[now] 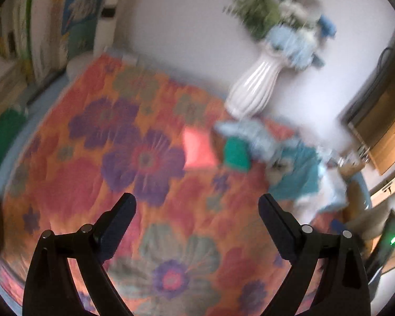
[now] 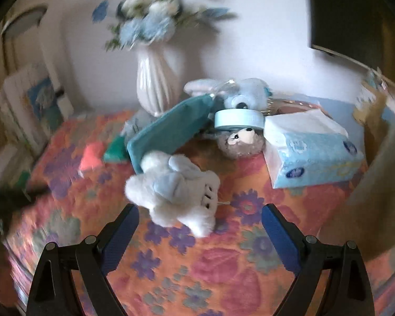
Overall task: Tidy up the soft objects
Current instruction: 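Return both tools to the quilt toward the pink packet and plush bunny, then grasp the pink packet with the left gripper while the right grasps the white plush bunny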
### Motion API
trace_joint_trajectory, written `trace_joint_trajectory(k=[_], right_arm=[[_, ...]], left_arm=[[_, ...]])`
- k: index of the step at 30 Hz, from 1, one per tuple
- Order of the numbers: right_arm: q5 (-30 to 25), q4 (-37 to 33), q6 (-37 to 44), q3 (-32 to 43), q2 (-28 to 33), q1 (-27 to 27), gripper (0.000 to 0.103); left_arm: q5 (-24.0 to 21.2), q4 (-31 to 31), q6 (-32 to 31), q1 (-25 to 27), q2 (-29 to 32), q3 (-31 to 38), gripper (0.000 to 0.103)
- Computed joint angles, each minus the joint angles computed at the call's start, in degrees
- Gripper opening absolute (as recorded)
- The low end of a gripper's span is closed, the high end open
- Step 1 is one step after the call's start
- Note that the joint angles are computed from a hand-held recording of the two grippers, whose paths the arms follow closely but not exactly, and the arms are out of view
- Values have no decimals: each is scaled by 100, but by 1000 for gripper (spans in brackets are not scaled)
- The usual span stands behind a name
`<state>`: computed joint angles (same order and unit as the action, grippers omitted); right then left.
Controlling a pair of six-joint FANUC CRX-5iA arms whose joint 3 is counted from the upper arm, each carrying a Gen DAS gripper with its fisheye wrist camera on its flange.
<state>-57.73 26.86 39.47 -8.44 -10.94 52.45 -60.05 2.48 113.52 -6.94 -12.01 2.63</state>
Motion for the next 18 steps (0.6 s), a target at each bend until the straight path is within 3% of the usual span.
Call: trace_joint_trajectory(k=[4,6,8,12,14,15,17,18], right_arm=[[63,-574,955,454,331,-238,93],[188,-655,974,452,426,-315,93],[351,-749,929,345,416,-373,93],[293,-936,1006,375,501,-435,93],[381,-873,980,333,487,-436,93],[366,-813,953,326,501,-424,91],[384,-863,1057,351,526,-426,56],[350,-889,1116,393,569,-423,54]], left_arm=[[-16,-303,29,-65,674,654,93],[211,-221,-79,4,943,684,93],[32,-387,-33,-29,1231,895,91],[295,-116,-259,64,1380,717,86],[339,-66,-280,104,1446,675,67],[323,-266,-166,56,1467,718,63],[273,-696,-27,-77,1475,807,34],[342,-607,-105,-49,1434,748,34]])
